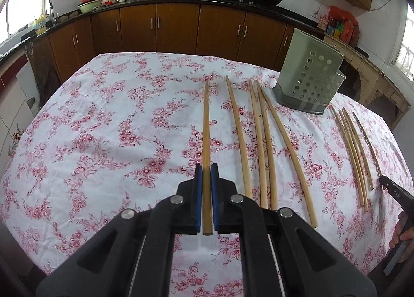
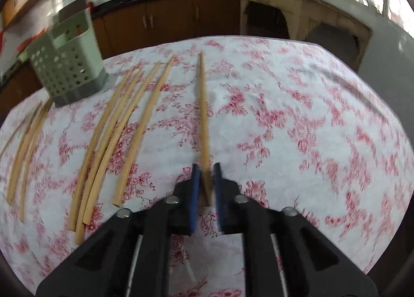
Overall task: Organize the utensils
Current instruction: 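Lift the held chopsticks with both tools and carry them toward the green holder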
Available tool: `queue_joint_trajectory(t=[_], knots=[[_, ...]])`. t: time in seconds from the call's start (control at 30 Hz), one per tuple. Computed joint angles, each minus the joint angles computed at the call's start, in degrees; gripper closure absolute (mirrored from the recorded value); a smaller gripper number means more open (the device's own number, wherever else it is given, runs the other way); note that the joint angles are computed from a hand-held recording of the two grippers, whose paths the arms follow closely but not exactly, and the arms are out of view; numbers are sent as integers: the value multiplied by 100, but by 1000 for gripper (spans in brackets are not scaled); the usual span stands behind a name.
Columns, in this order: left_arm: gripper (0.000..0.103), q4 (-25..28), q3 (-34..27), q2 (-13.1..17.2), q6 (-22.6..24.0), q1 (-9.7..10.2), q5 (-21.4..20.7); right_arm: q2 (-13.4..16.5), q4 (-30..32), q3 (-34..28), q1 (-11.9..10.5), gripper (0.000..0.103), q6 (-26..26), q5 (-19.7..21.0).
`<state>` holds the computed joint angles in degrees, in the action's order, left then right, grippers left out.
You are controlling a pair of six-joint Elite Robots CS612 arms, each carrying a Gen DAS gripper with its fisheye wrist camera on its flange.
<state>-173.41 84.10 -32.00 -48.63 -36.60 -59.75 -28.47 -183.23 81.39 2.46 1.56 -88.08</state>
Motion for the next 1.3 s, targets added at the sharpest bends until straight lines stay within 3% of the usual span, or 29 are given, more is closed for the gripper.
queue_joint_trajectory(t=[0.07, 0.43, 0.73, 1.03, 1.3], knots=[[95, -11, -1, 1, 9, -2, 10, -9, 0, 19, -31, 95, 120, 106], [96, -518, 106, -103, 379, -113, 608, -133, -1735, 372, -115, 95, 209, 249], [96, -1185, 152, -168, 741, -187, 1103, -179, -2719, 368, -147, 96, 335, 400], [96, -1924, 16, -138, 1339, -204, 1505, -156, -3120, 145, -140, 96, 406, 305], [96, -1997, -174, -123, 1566, -149, 1679, -142, -3095, -73, -126, 96, 559, 332]])
